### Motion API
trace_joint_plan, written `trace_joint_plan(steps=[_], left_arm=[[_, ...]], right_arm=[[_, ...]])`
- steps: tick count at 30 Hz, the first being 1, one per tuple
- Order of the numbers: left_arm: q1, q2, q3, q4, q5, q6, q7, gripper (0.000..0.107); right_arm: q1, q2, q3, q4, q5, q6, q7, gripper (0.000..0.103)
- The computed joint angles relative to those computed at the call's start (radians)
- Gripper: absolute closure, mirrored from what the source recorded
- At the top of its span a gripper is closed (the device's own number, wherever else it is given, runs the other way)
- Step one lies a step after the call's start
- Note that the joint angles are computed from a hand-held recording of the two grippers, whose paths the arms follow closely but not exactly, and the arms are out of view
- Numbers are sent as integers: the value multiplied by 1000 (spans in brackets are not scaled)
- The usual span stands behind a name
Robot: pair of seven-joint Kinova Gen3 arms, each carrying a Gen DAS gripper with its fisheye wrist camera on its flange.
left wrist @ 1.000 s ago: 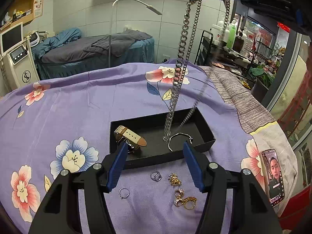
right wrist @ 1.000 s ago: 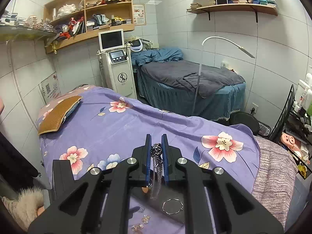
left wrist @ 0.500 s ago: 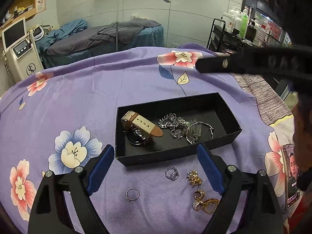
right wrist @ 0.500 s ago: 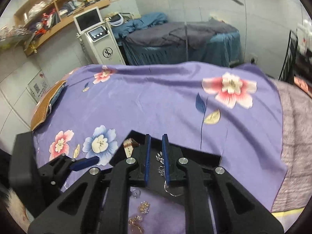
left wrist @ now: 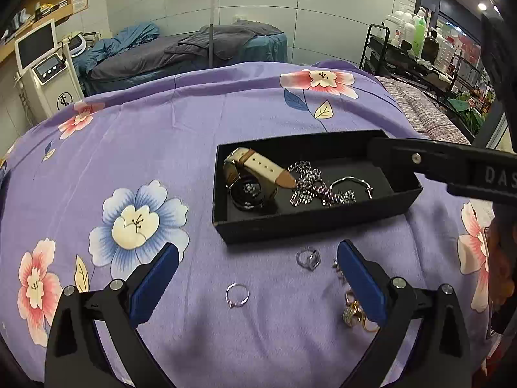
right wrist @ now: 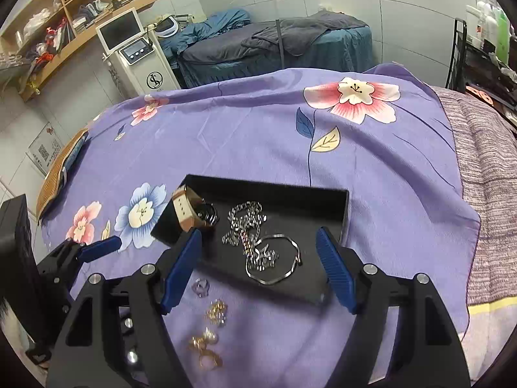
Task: Organize jewelry
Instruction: 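Move the left gripper to the small silver ring on the bedspread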
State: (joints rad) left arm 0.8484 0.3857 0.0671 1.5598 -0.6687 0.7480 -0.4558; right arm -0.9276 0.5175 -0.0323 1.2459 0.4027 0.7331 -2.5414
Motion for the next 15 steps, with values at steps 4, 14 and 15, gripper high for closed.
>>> trace_joint_plan(steps=[4, 14, 15], left_arm=[[10, -22, 4, 43, -12, -4, 22, 11], [22, -73, 8, 181, -68, -39, 206, 11], [23, -76, 12, 189, -78, -40, 222, 11]], right_arm=[[-49, -36, 18, 71, 51, -16, -54, 21], [-113, -77, -19, 206, 171, -35, -136, 20], [-124, -73, -25, 209, 189, -29, -124, 20]])
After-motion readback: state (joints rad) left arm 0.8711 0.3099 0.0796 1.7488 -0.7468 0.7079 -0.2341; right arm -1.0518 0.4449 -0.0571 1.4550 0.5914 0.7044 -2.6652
